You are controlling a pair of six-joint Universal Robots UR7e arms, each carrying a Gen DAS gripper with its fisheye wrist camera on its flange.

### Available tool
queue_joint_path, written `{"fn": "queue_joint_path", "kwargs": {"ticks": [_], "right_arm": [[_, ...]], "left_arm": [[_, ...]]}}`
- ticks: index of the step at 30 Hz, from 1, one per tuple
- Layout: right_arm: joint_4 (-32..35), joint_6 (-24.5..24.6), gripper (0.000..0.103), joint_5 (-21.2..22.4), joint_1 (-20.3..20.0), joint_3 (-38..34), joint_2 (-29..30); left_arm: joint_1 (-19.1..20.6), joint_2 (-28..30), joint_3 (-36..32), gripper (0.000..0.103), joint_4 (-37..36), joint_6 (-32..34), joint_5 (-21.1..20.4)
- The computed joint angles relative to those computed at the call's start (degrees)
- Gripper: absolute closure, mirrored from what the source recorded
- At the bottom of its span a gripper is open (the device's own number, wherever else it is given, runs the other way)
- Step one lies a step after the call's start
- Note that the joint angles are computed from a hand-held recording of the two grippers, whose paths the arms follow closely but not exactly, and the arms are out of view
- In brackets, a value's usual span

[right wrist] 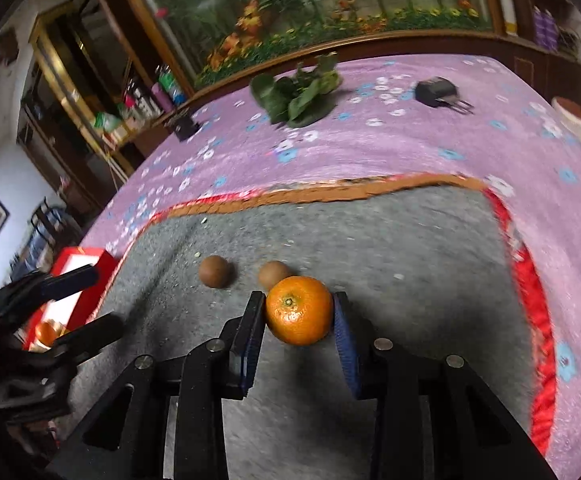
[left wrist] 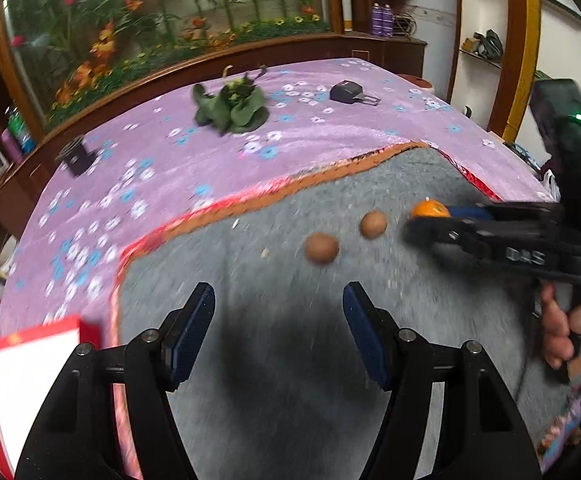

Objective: Organize fruits
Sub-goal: 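Grasp the mandarin with the right tool while the left tool grasps a kiwi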

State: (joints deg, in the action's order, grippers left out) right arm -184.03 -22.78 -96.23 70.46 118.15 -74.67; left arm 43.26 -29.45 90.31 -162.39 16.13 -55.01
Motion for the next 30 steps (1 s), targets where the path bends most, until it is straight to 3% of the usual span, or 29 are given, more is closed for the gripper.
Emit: {"fn": "queue_joint_path", "kwargs": {"ticks": [8,15,20,30], "right_arm": [[3.7,4.7,0.068,3.1,-2.2,-0.8,-1.3],[4.3,5.5,0.068,3.9,-2.5,-0.8,-1.6],[4.2,5.4,0.068,4.0,-2.5,-0.8,-1.4],[-2.0,3.1,0.068,3.8,-1.8,0.7,-0.8]], "left_arm": [[1.4,4.8,-6.9,0.039,3.7,-0.9,-2.7],[2.2,6.4,-9.6,0.071,7.4,-2.1,-4.0],[2.5,6.8,-9.5,0.08,6.9,-1.7,-5.1],[1.9,5.3,-5.7,0.08,1.3,-2.4,-4.8]]}}
